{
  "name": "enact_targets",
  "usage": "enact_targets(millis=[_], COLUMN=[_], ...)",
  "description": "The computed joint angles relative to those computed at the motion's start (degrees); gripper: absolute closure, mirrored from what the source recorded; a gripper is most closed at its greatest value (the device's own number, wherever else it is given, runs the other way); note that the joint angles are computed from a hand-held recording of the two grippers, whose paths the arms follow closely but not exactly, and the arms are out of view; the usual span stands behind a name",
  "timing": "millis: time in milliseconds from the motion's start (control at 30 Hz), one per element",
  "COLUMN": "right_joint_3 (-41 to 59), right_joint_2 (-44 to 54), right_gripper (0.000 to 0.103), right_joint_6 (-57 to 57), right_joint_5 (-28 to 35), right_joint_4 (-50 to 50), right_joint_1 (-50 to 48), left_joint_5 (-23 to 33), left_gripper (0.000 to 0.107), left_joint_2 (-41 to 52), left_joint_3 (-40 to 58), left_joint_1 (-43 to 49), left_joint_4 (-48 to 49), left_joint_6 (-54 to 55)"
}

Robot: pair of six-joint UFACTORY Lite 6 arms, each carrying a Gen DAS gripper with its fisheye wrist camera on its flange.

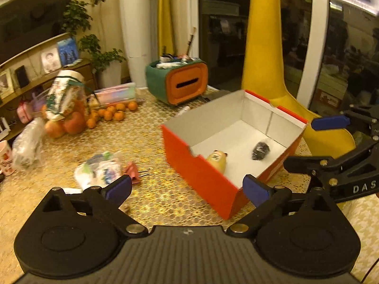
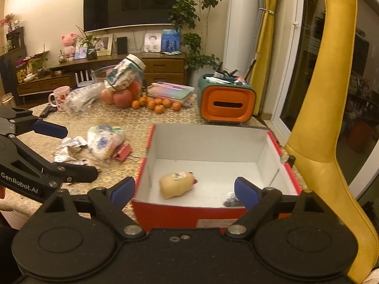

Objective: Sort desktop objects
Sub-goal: 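Withdraw both tools from the box back toward the table items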

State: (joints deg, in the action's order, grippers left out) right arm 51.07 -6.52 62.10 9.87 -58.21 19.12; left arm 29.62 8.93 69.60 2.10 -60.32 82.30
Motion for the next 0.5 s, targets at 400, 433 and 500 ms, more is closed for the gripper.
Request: enact_targets(millis=[400, 433, 500], right_joint_3=[3.70, 4.17, 5.71], right_joint_2=[5.17, 5.85, 7.75], right_gripper=[0.012, 0.012, 0.012], right_joint_6=[20.81, 21.72, 23.16], right_joint_5=[7.14, 7.39, 8.20], right_joint_4=[-17.10, -17.86, -18.93], right_joint_1=[13.52, 14.15, 15.72], left_joint_5=[5.72, 5.83, 6.56], left_gripper=[0.007, 0.007, 0.007], left_joint_2=[-1.97, -1.80, -1.05], left_joint_3=[-3.33, -3.44, -3.42], left_joint_1=[13.74, 14.65, 16.76], left_joint_4=[-7.77, -8.70, -10.33], left_joint_6=[10.73, 12.09, 14.62])
